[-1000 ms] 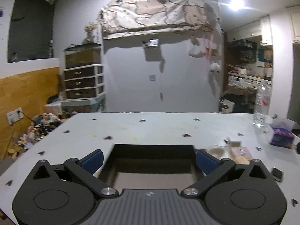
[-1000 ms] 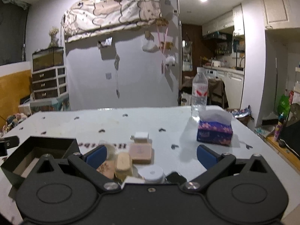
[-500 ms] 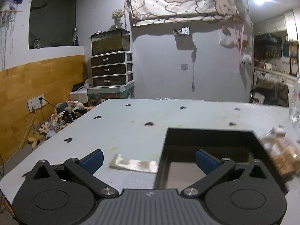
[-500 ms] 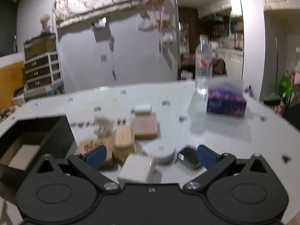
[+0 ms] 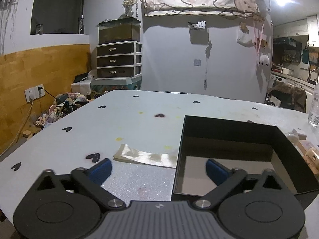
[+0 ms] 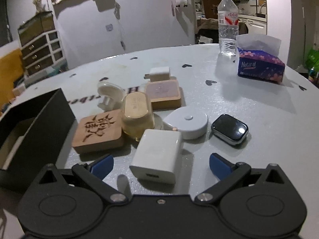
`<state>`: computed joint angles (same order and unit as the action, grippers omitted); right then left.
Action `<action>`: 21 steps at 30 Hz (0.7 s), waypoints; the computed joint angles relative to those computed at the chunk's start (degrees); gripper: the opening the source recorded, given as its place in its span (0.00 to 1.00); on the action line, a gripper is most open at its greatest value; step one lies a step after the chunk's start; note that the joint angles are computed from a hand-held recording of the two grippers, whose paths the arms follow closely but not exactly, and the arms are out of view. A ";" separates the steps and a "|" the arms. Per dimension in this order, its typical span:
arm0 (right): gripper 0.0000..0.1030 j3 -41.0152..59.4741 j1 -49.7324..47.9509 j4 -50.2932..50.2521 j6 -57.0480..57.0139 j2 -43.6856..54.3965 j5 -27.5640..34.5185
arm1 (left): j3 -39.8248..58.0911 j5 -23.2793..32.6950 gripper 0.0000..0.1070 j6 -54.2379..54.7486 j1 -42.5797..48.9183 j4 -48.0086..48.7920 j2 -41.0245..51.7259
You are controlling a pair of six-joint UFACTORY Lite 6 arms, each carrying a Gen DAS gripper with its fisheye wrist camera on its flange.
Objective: Organize rigid objects
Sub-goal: 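Move the right gripper to the white USB charger and close on it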
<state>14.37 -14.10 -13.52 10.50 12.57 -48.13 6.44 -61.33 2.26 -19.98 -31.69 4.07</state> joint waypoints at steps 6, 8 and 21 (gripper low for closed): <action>0.87 0.17 0.30 -2.15 1.87 -0.08 -0.91 | 1.06 -0.55 0.49 -0.94 -0.08 1.71 2.85; 0.78 -0.05 0.26 -3.50 2.23 -0.54 -1.04 | 1.01 -1.32 0.30 -0.45 -1.48 0.79 3.14; 0.47 0.28 -0.26 -0.53 1.43 -0.28 -1.31 | 1.22 -1.27 0.07 1.07 -3.17 0.80 2.91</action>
<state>14.65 -14.36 -14.06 11.93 12.29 -49.44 7.66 -62.60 3.33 -23.14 -30.89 6.99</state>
